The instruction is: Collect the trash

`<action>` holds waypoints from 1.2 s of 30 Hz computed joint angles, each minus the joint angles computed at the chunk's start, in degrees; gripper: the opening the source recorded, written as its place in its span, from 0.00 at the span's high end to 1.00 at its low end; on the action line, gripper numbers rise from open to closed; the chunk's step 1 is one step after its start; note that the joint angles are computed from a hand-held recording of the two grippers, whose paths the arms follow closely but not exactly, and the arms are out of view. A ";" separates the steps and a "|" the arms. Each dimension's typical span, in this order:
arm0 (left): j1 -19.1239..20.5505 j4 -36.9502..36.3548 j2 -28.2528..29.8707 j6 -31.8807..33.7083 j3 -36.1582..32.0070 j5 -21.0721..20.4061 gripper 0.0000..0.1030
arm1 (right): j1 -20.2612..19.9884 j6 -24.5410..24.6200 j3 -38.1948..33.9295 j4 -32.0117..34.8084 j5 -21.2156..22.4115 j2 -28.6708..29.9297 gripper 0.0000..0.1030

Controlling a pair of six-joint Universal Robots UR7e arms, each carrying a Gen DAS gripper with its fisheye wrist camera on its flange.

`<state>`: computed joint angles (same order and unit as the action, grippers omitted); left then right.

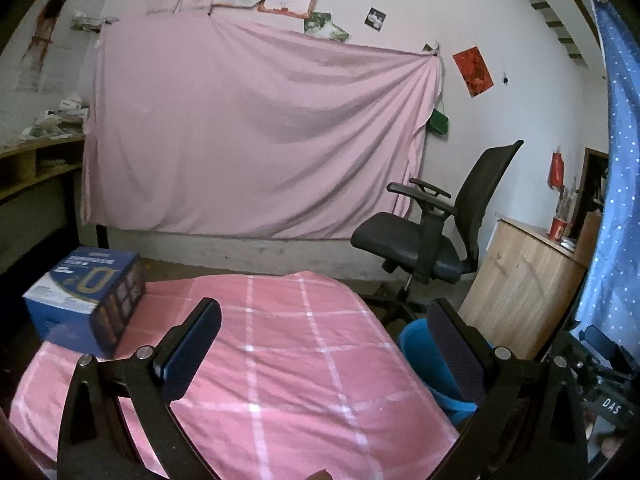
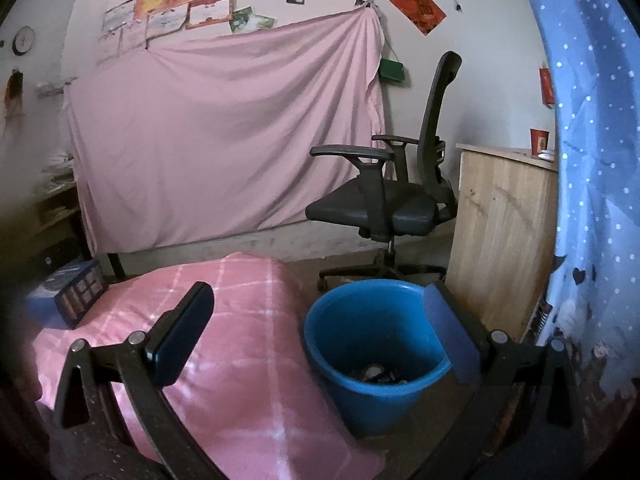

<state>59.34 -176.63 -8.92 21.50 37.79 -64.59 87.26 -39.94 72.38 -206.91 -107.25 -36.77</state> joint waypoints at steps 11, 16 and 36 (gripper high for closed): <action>-0.97 -14.77 -11.67 2.48 22.90 0.69 0.02 | 2.68 0.44 10.95 -9.95 -1.03 -3.29 0.00; -1.13 -18.72 -15.38 2.50 30.01 1.57 0.02 | 3.66 -0.30 14.35 -12.83 -1.54 -3.54 0.00; -0.39 -33.41 -20.35 5.84 47.03 5.52 0.02 | 4.63 1.64 21.95 -27.23 -1.53 0.49 0.00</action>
